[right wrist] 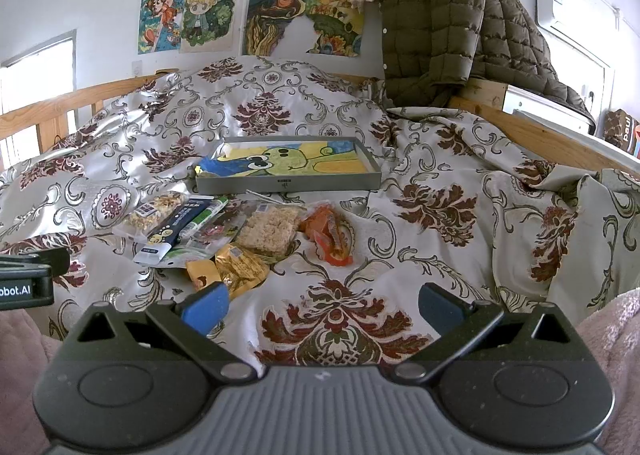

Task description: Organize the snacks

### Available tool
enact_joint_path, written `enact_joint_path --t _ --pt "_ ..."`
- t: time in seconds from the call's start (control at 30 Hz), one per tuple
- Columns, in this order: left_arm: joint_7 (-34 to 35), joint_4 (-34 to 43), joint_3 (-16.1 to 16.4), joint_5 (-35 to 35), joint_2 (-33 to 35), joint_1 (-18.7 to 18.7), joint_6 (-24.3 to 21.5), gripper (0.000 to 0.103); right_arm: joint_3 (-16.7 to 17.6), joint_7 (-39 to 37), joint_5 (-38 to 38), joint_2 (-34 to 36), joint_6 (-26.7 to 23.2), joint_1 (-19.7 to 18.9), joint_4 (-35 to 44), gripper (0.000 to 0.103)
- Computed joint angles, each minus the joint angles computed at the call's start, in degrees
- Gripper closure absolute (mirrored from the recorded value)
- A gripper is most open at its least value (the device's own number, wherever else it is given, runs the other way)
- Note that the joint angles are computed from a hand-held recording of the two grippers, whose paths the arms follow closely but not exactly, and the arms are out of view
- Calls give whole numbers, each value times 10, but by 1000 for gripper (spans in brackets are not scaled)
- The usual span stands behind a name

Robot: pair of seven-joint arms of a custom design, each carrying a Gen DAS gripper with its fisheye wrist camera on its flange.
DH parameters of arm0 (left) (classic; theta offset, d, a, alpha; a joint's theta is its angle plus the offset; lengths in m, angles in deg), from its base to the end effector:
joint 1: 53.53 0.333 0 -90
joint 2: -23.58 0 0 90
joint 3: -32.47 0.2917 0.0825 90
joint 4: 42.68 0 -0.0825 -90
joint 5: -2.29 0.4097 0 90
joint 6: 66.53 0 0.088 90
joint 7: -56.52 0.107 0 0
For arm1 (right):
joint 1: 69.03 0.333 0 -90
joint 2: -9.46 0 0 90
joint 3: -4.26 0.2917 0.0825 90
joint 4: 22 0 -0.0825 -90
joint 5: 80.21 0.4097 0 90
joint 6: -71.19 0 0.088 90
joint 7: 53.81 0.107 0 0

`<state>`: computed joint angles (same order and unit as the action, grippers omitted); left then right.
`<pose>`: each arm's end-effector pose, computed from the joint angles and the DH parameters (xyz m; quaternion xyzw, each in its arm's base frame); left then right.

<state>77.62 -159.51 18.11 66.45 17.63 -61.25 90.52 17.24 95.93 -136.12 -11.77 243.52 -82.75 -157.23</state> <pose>0.5364 -0.2604 0.5285 -0.5836 0.6321 -0.3293 0.3891 0.5070 0.0620 0.5230 -0.5697 0.6401 -0.4116 0.3104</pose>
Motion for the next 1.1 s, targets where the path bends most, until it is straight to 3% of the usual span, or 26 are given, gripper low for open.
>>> enact_joint_path --t 0.57,0.8,0.97,1.1 --pt "5 0 0 -2 0 -1 -3 1 -6 -20 22 -1 -11 13 -2 0" --pt "40 9 -2 -23 5 -6 -29 1 -18 -46 49 0 -26 27 -3 0" --pt "121 41 -2 -72 26 -18 -76 1 -45 -115 121 13 -76 70 13 0" --pt "163 70 1 -65 48 -33 -115 1 -76 -184 211 39 -141 113 46 0"
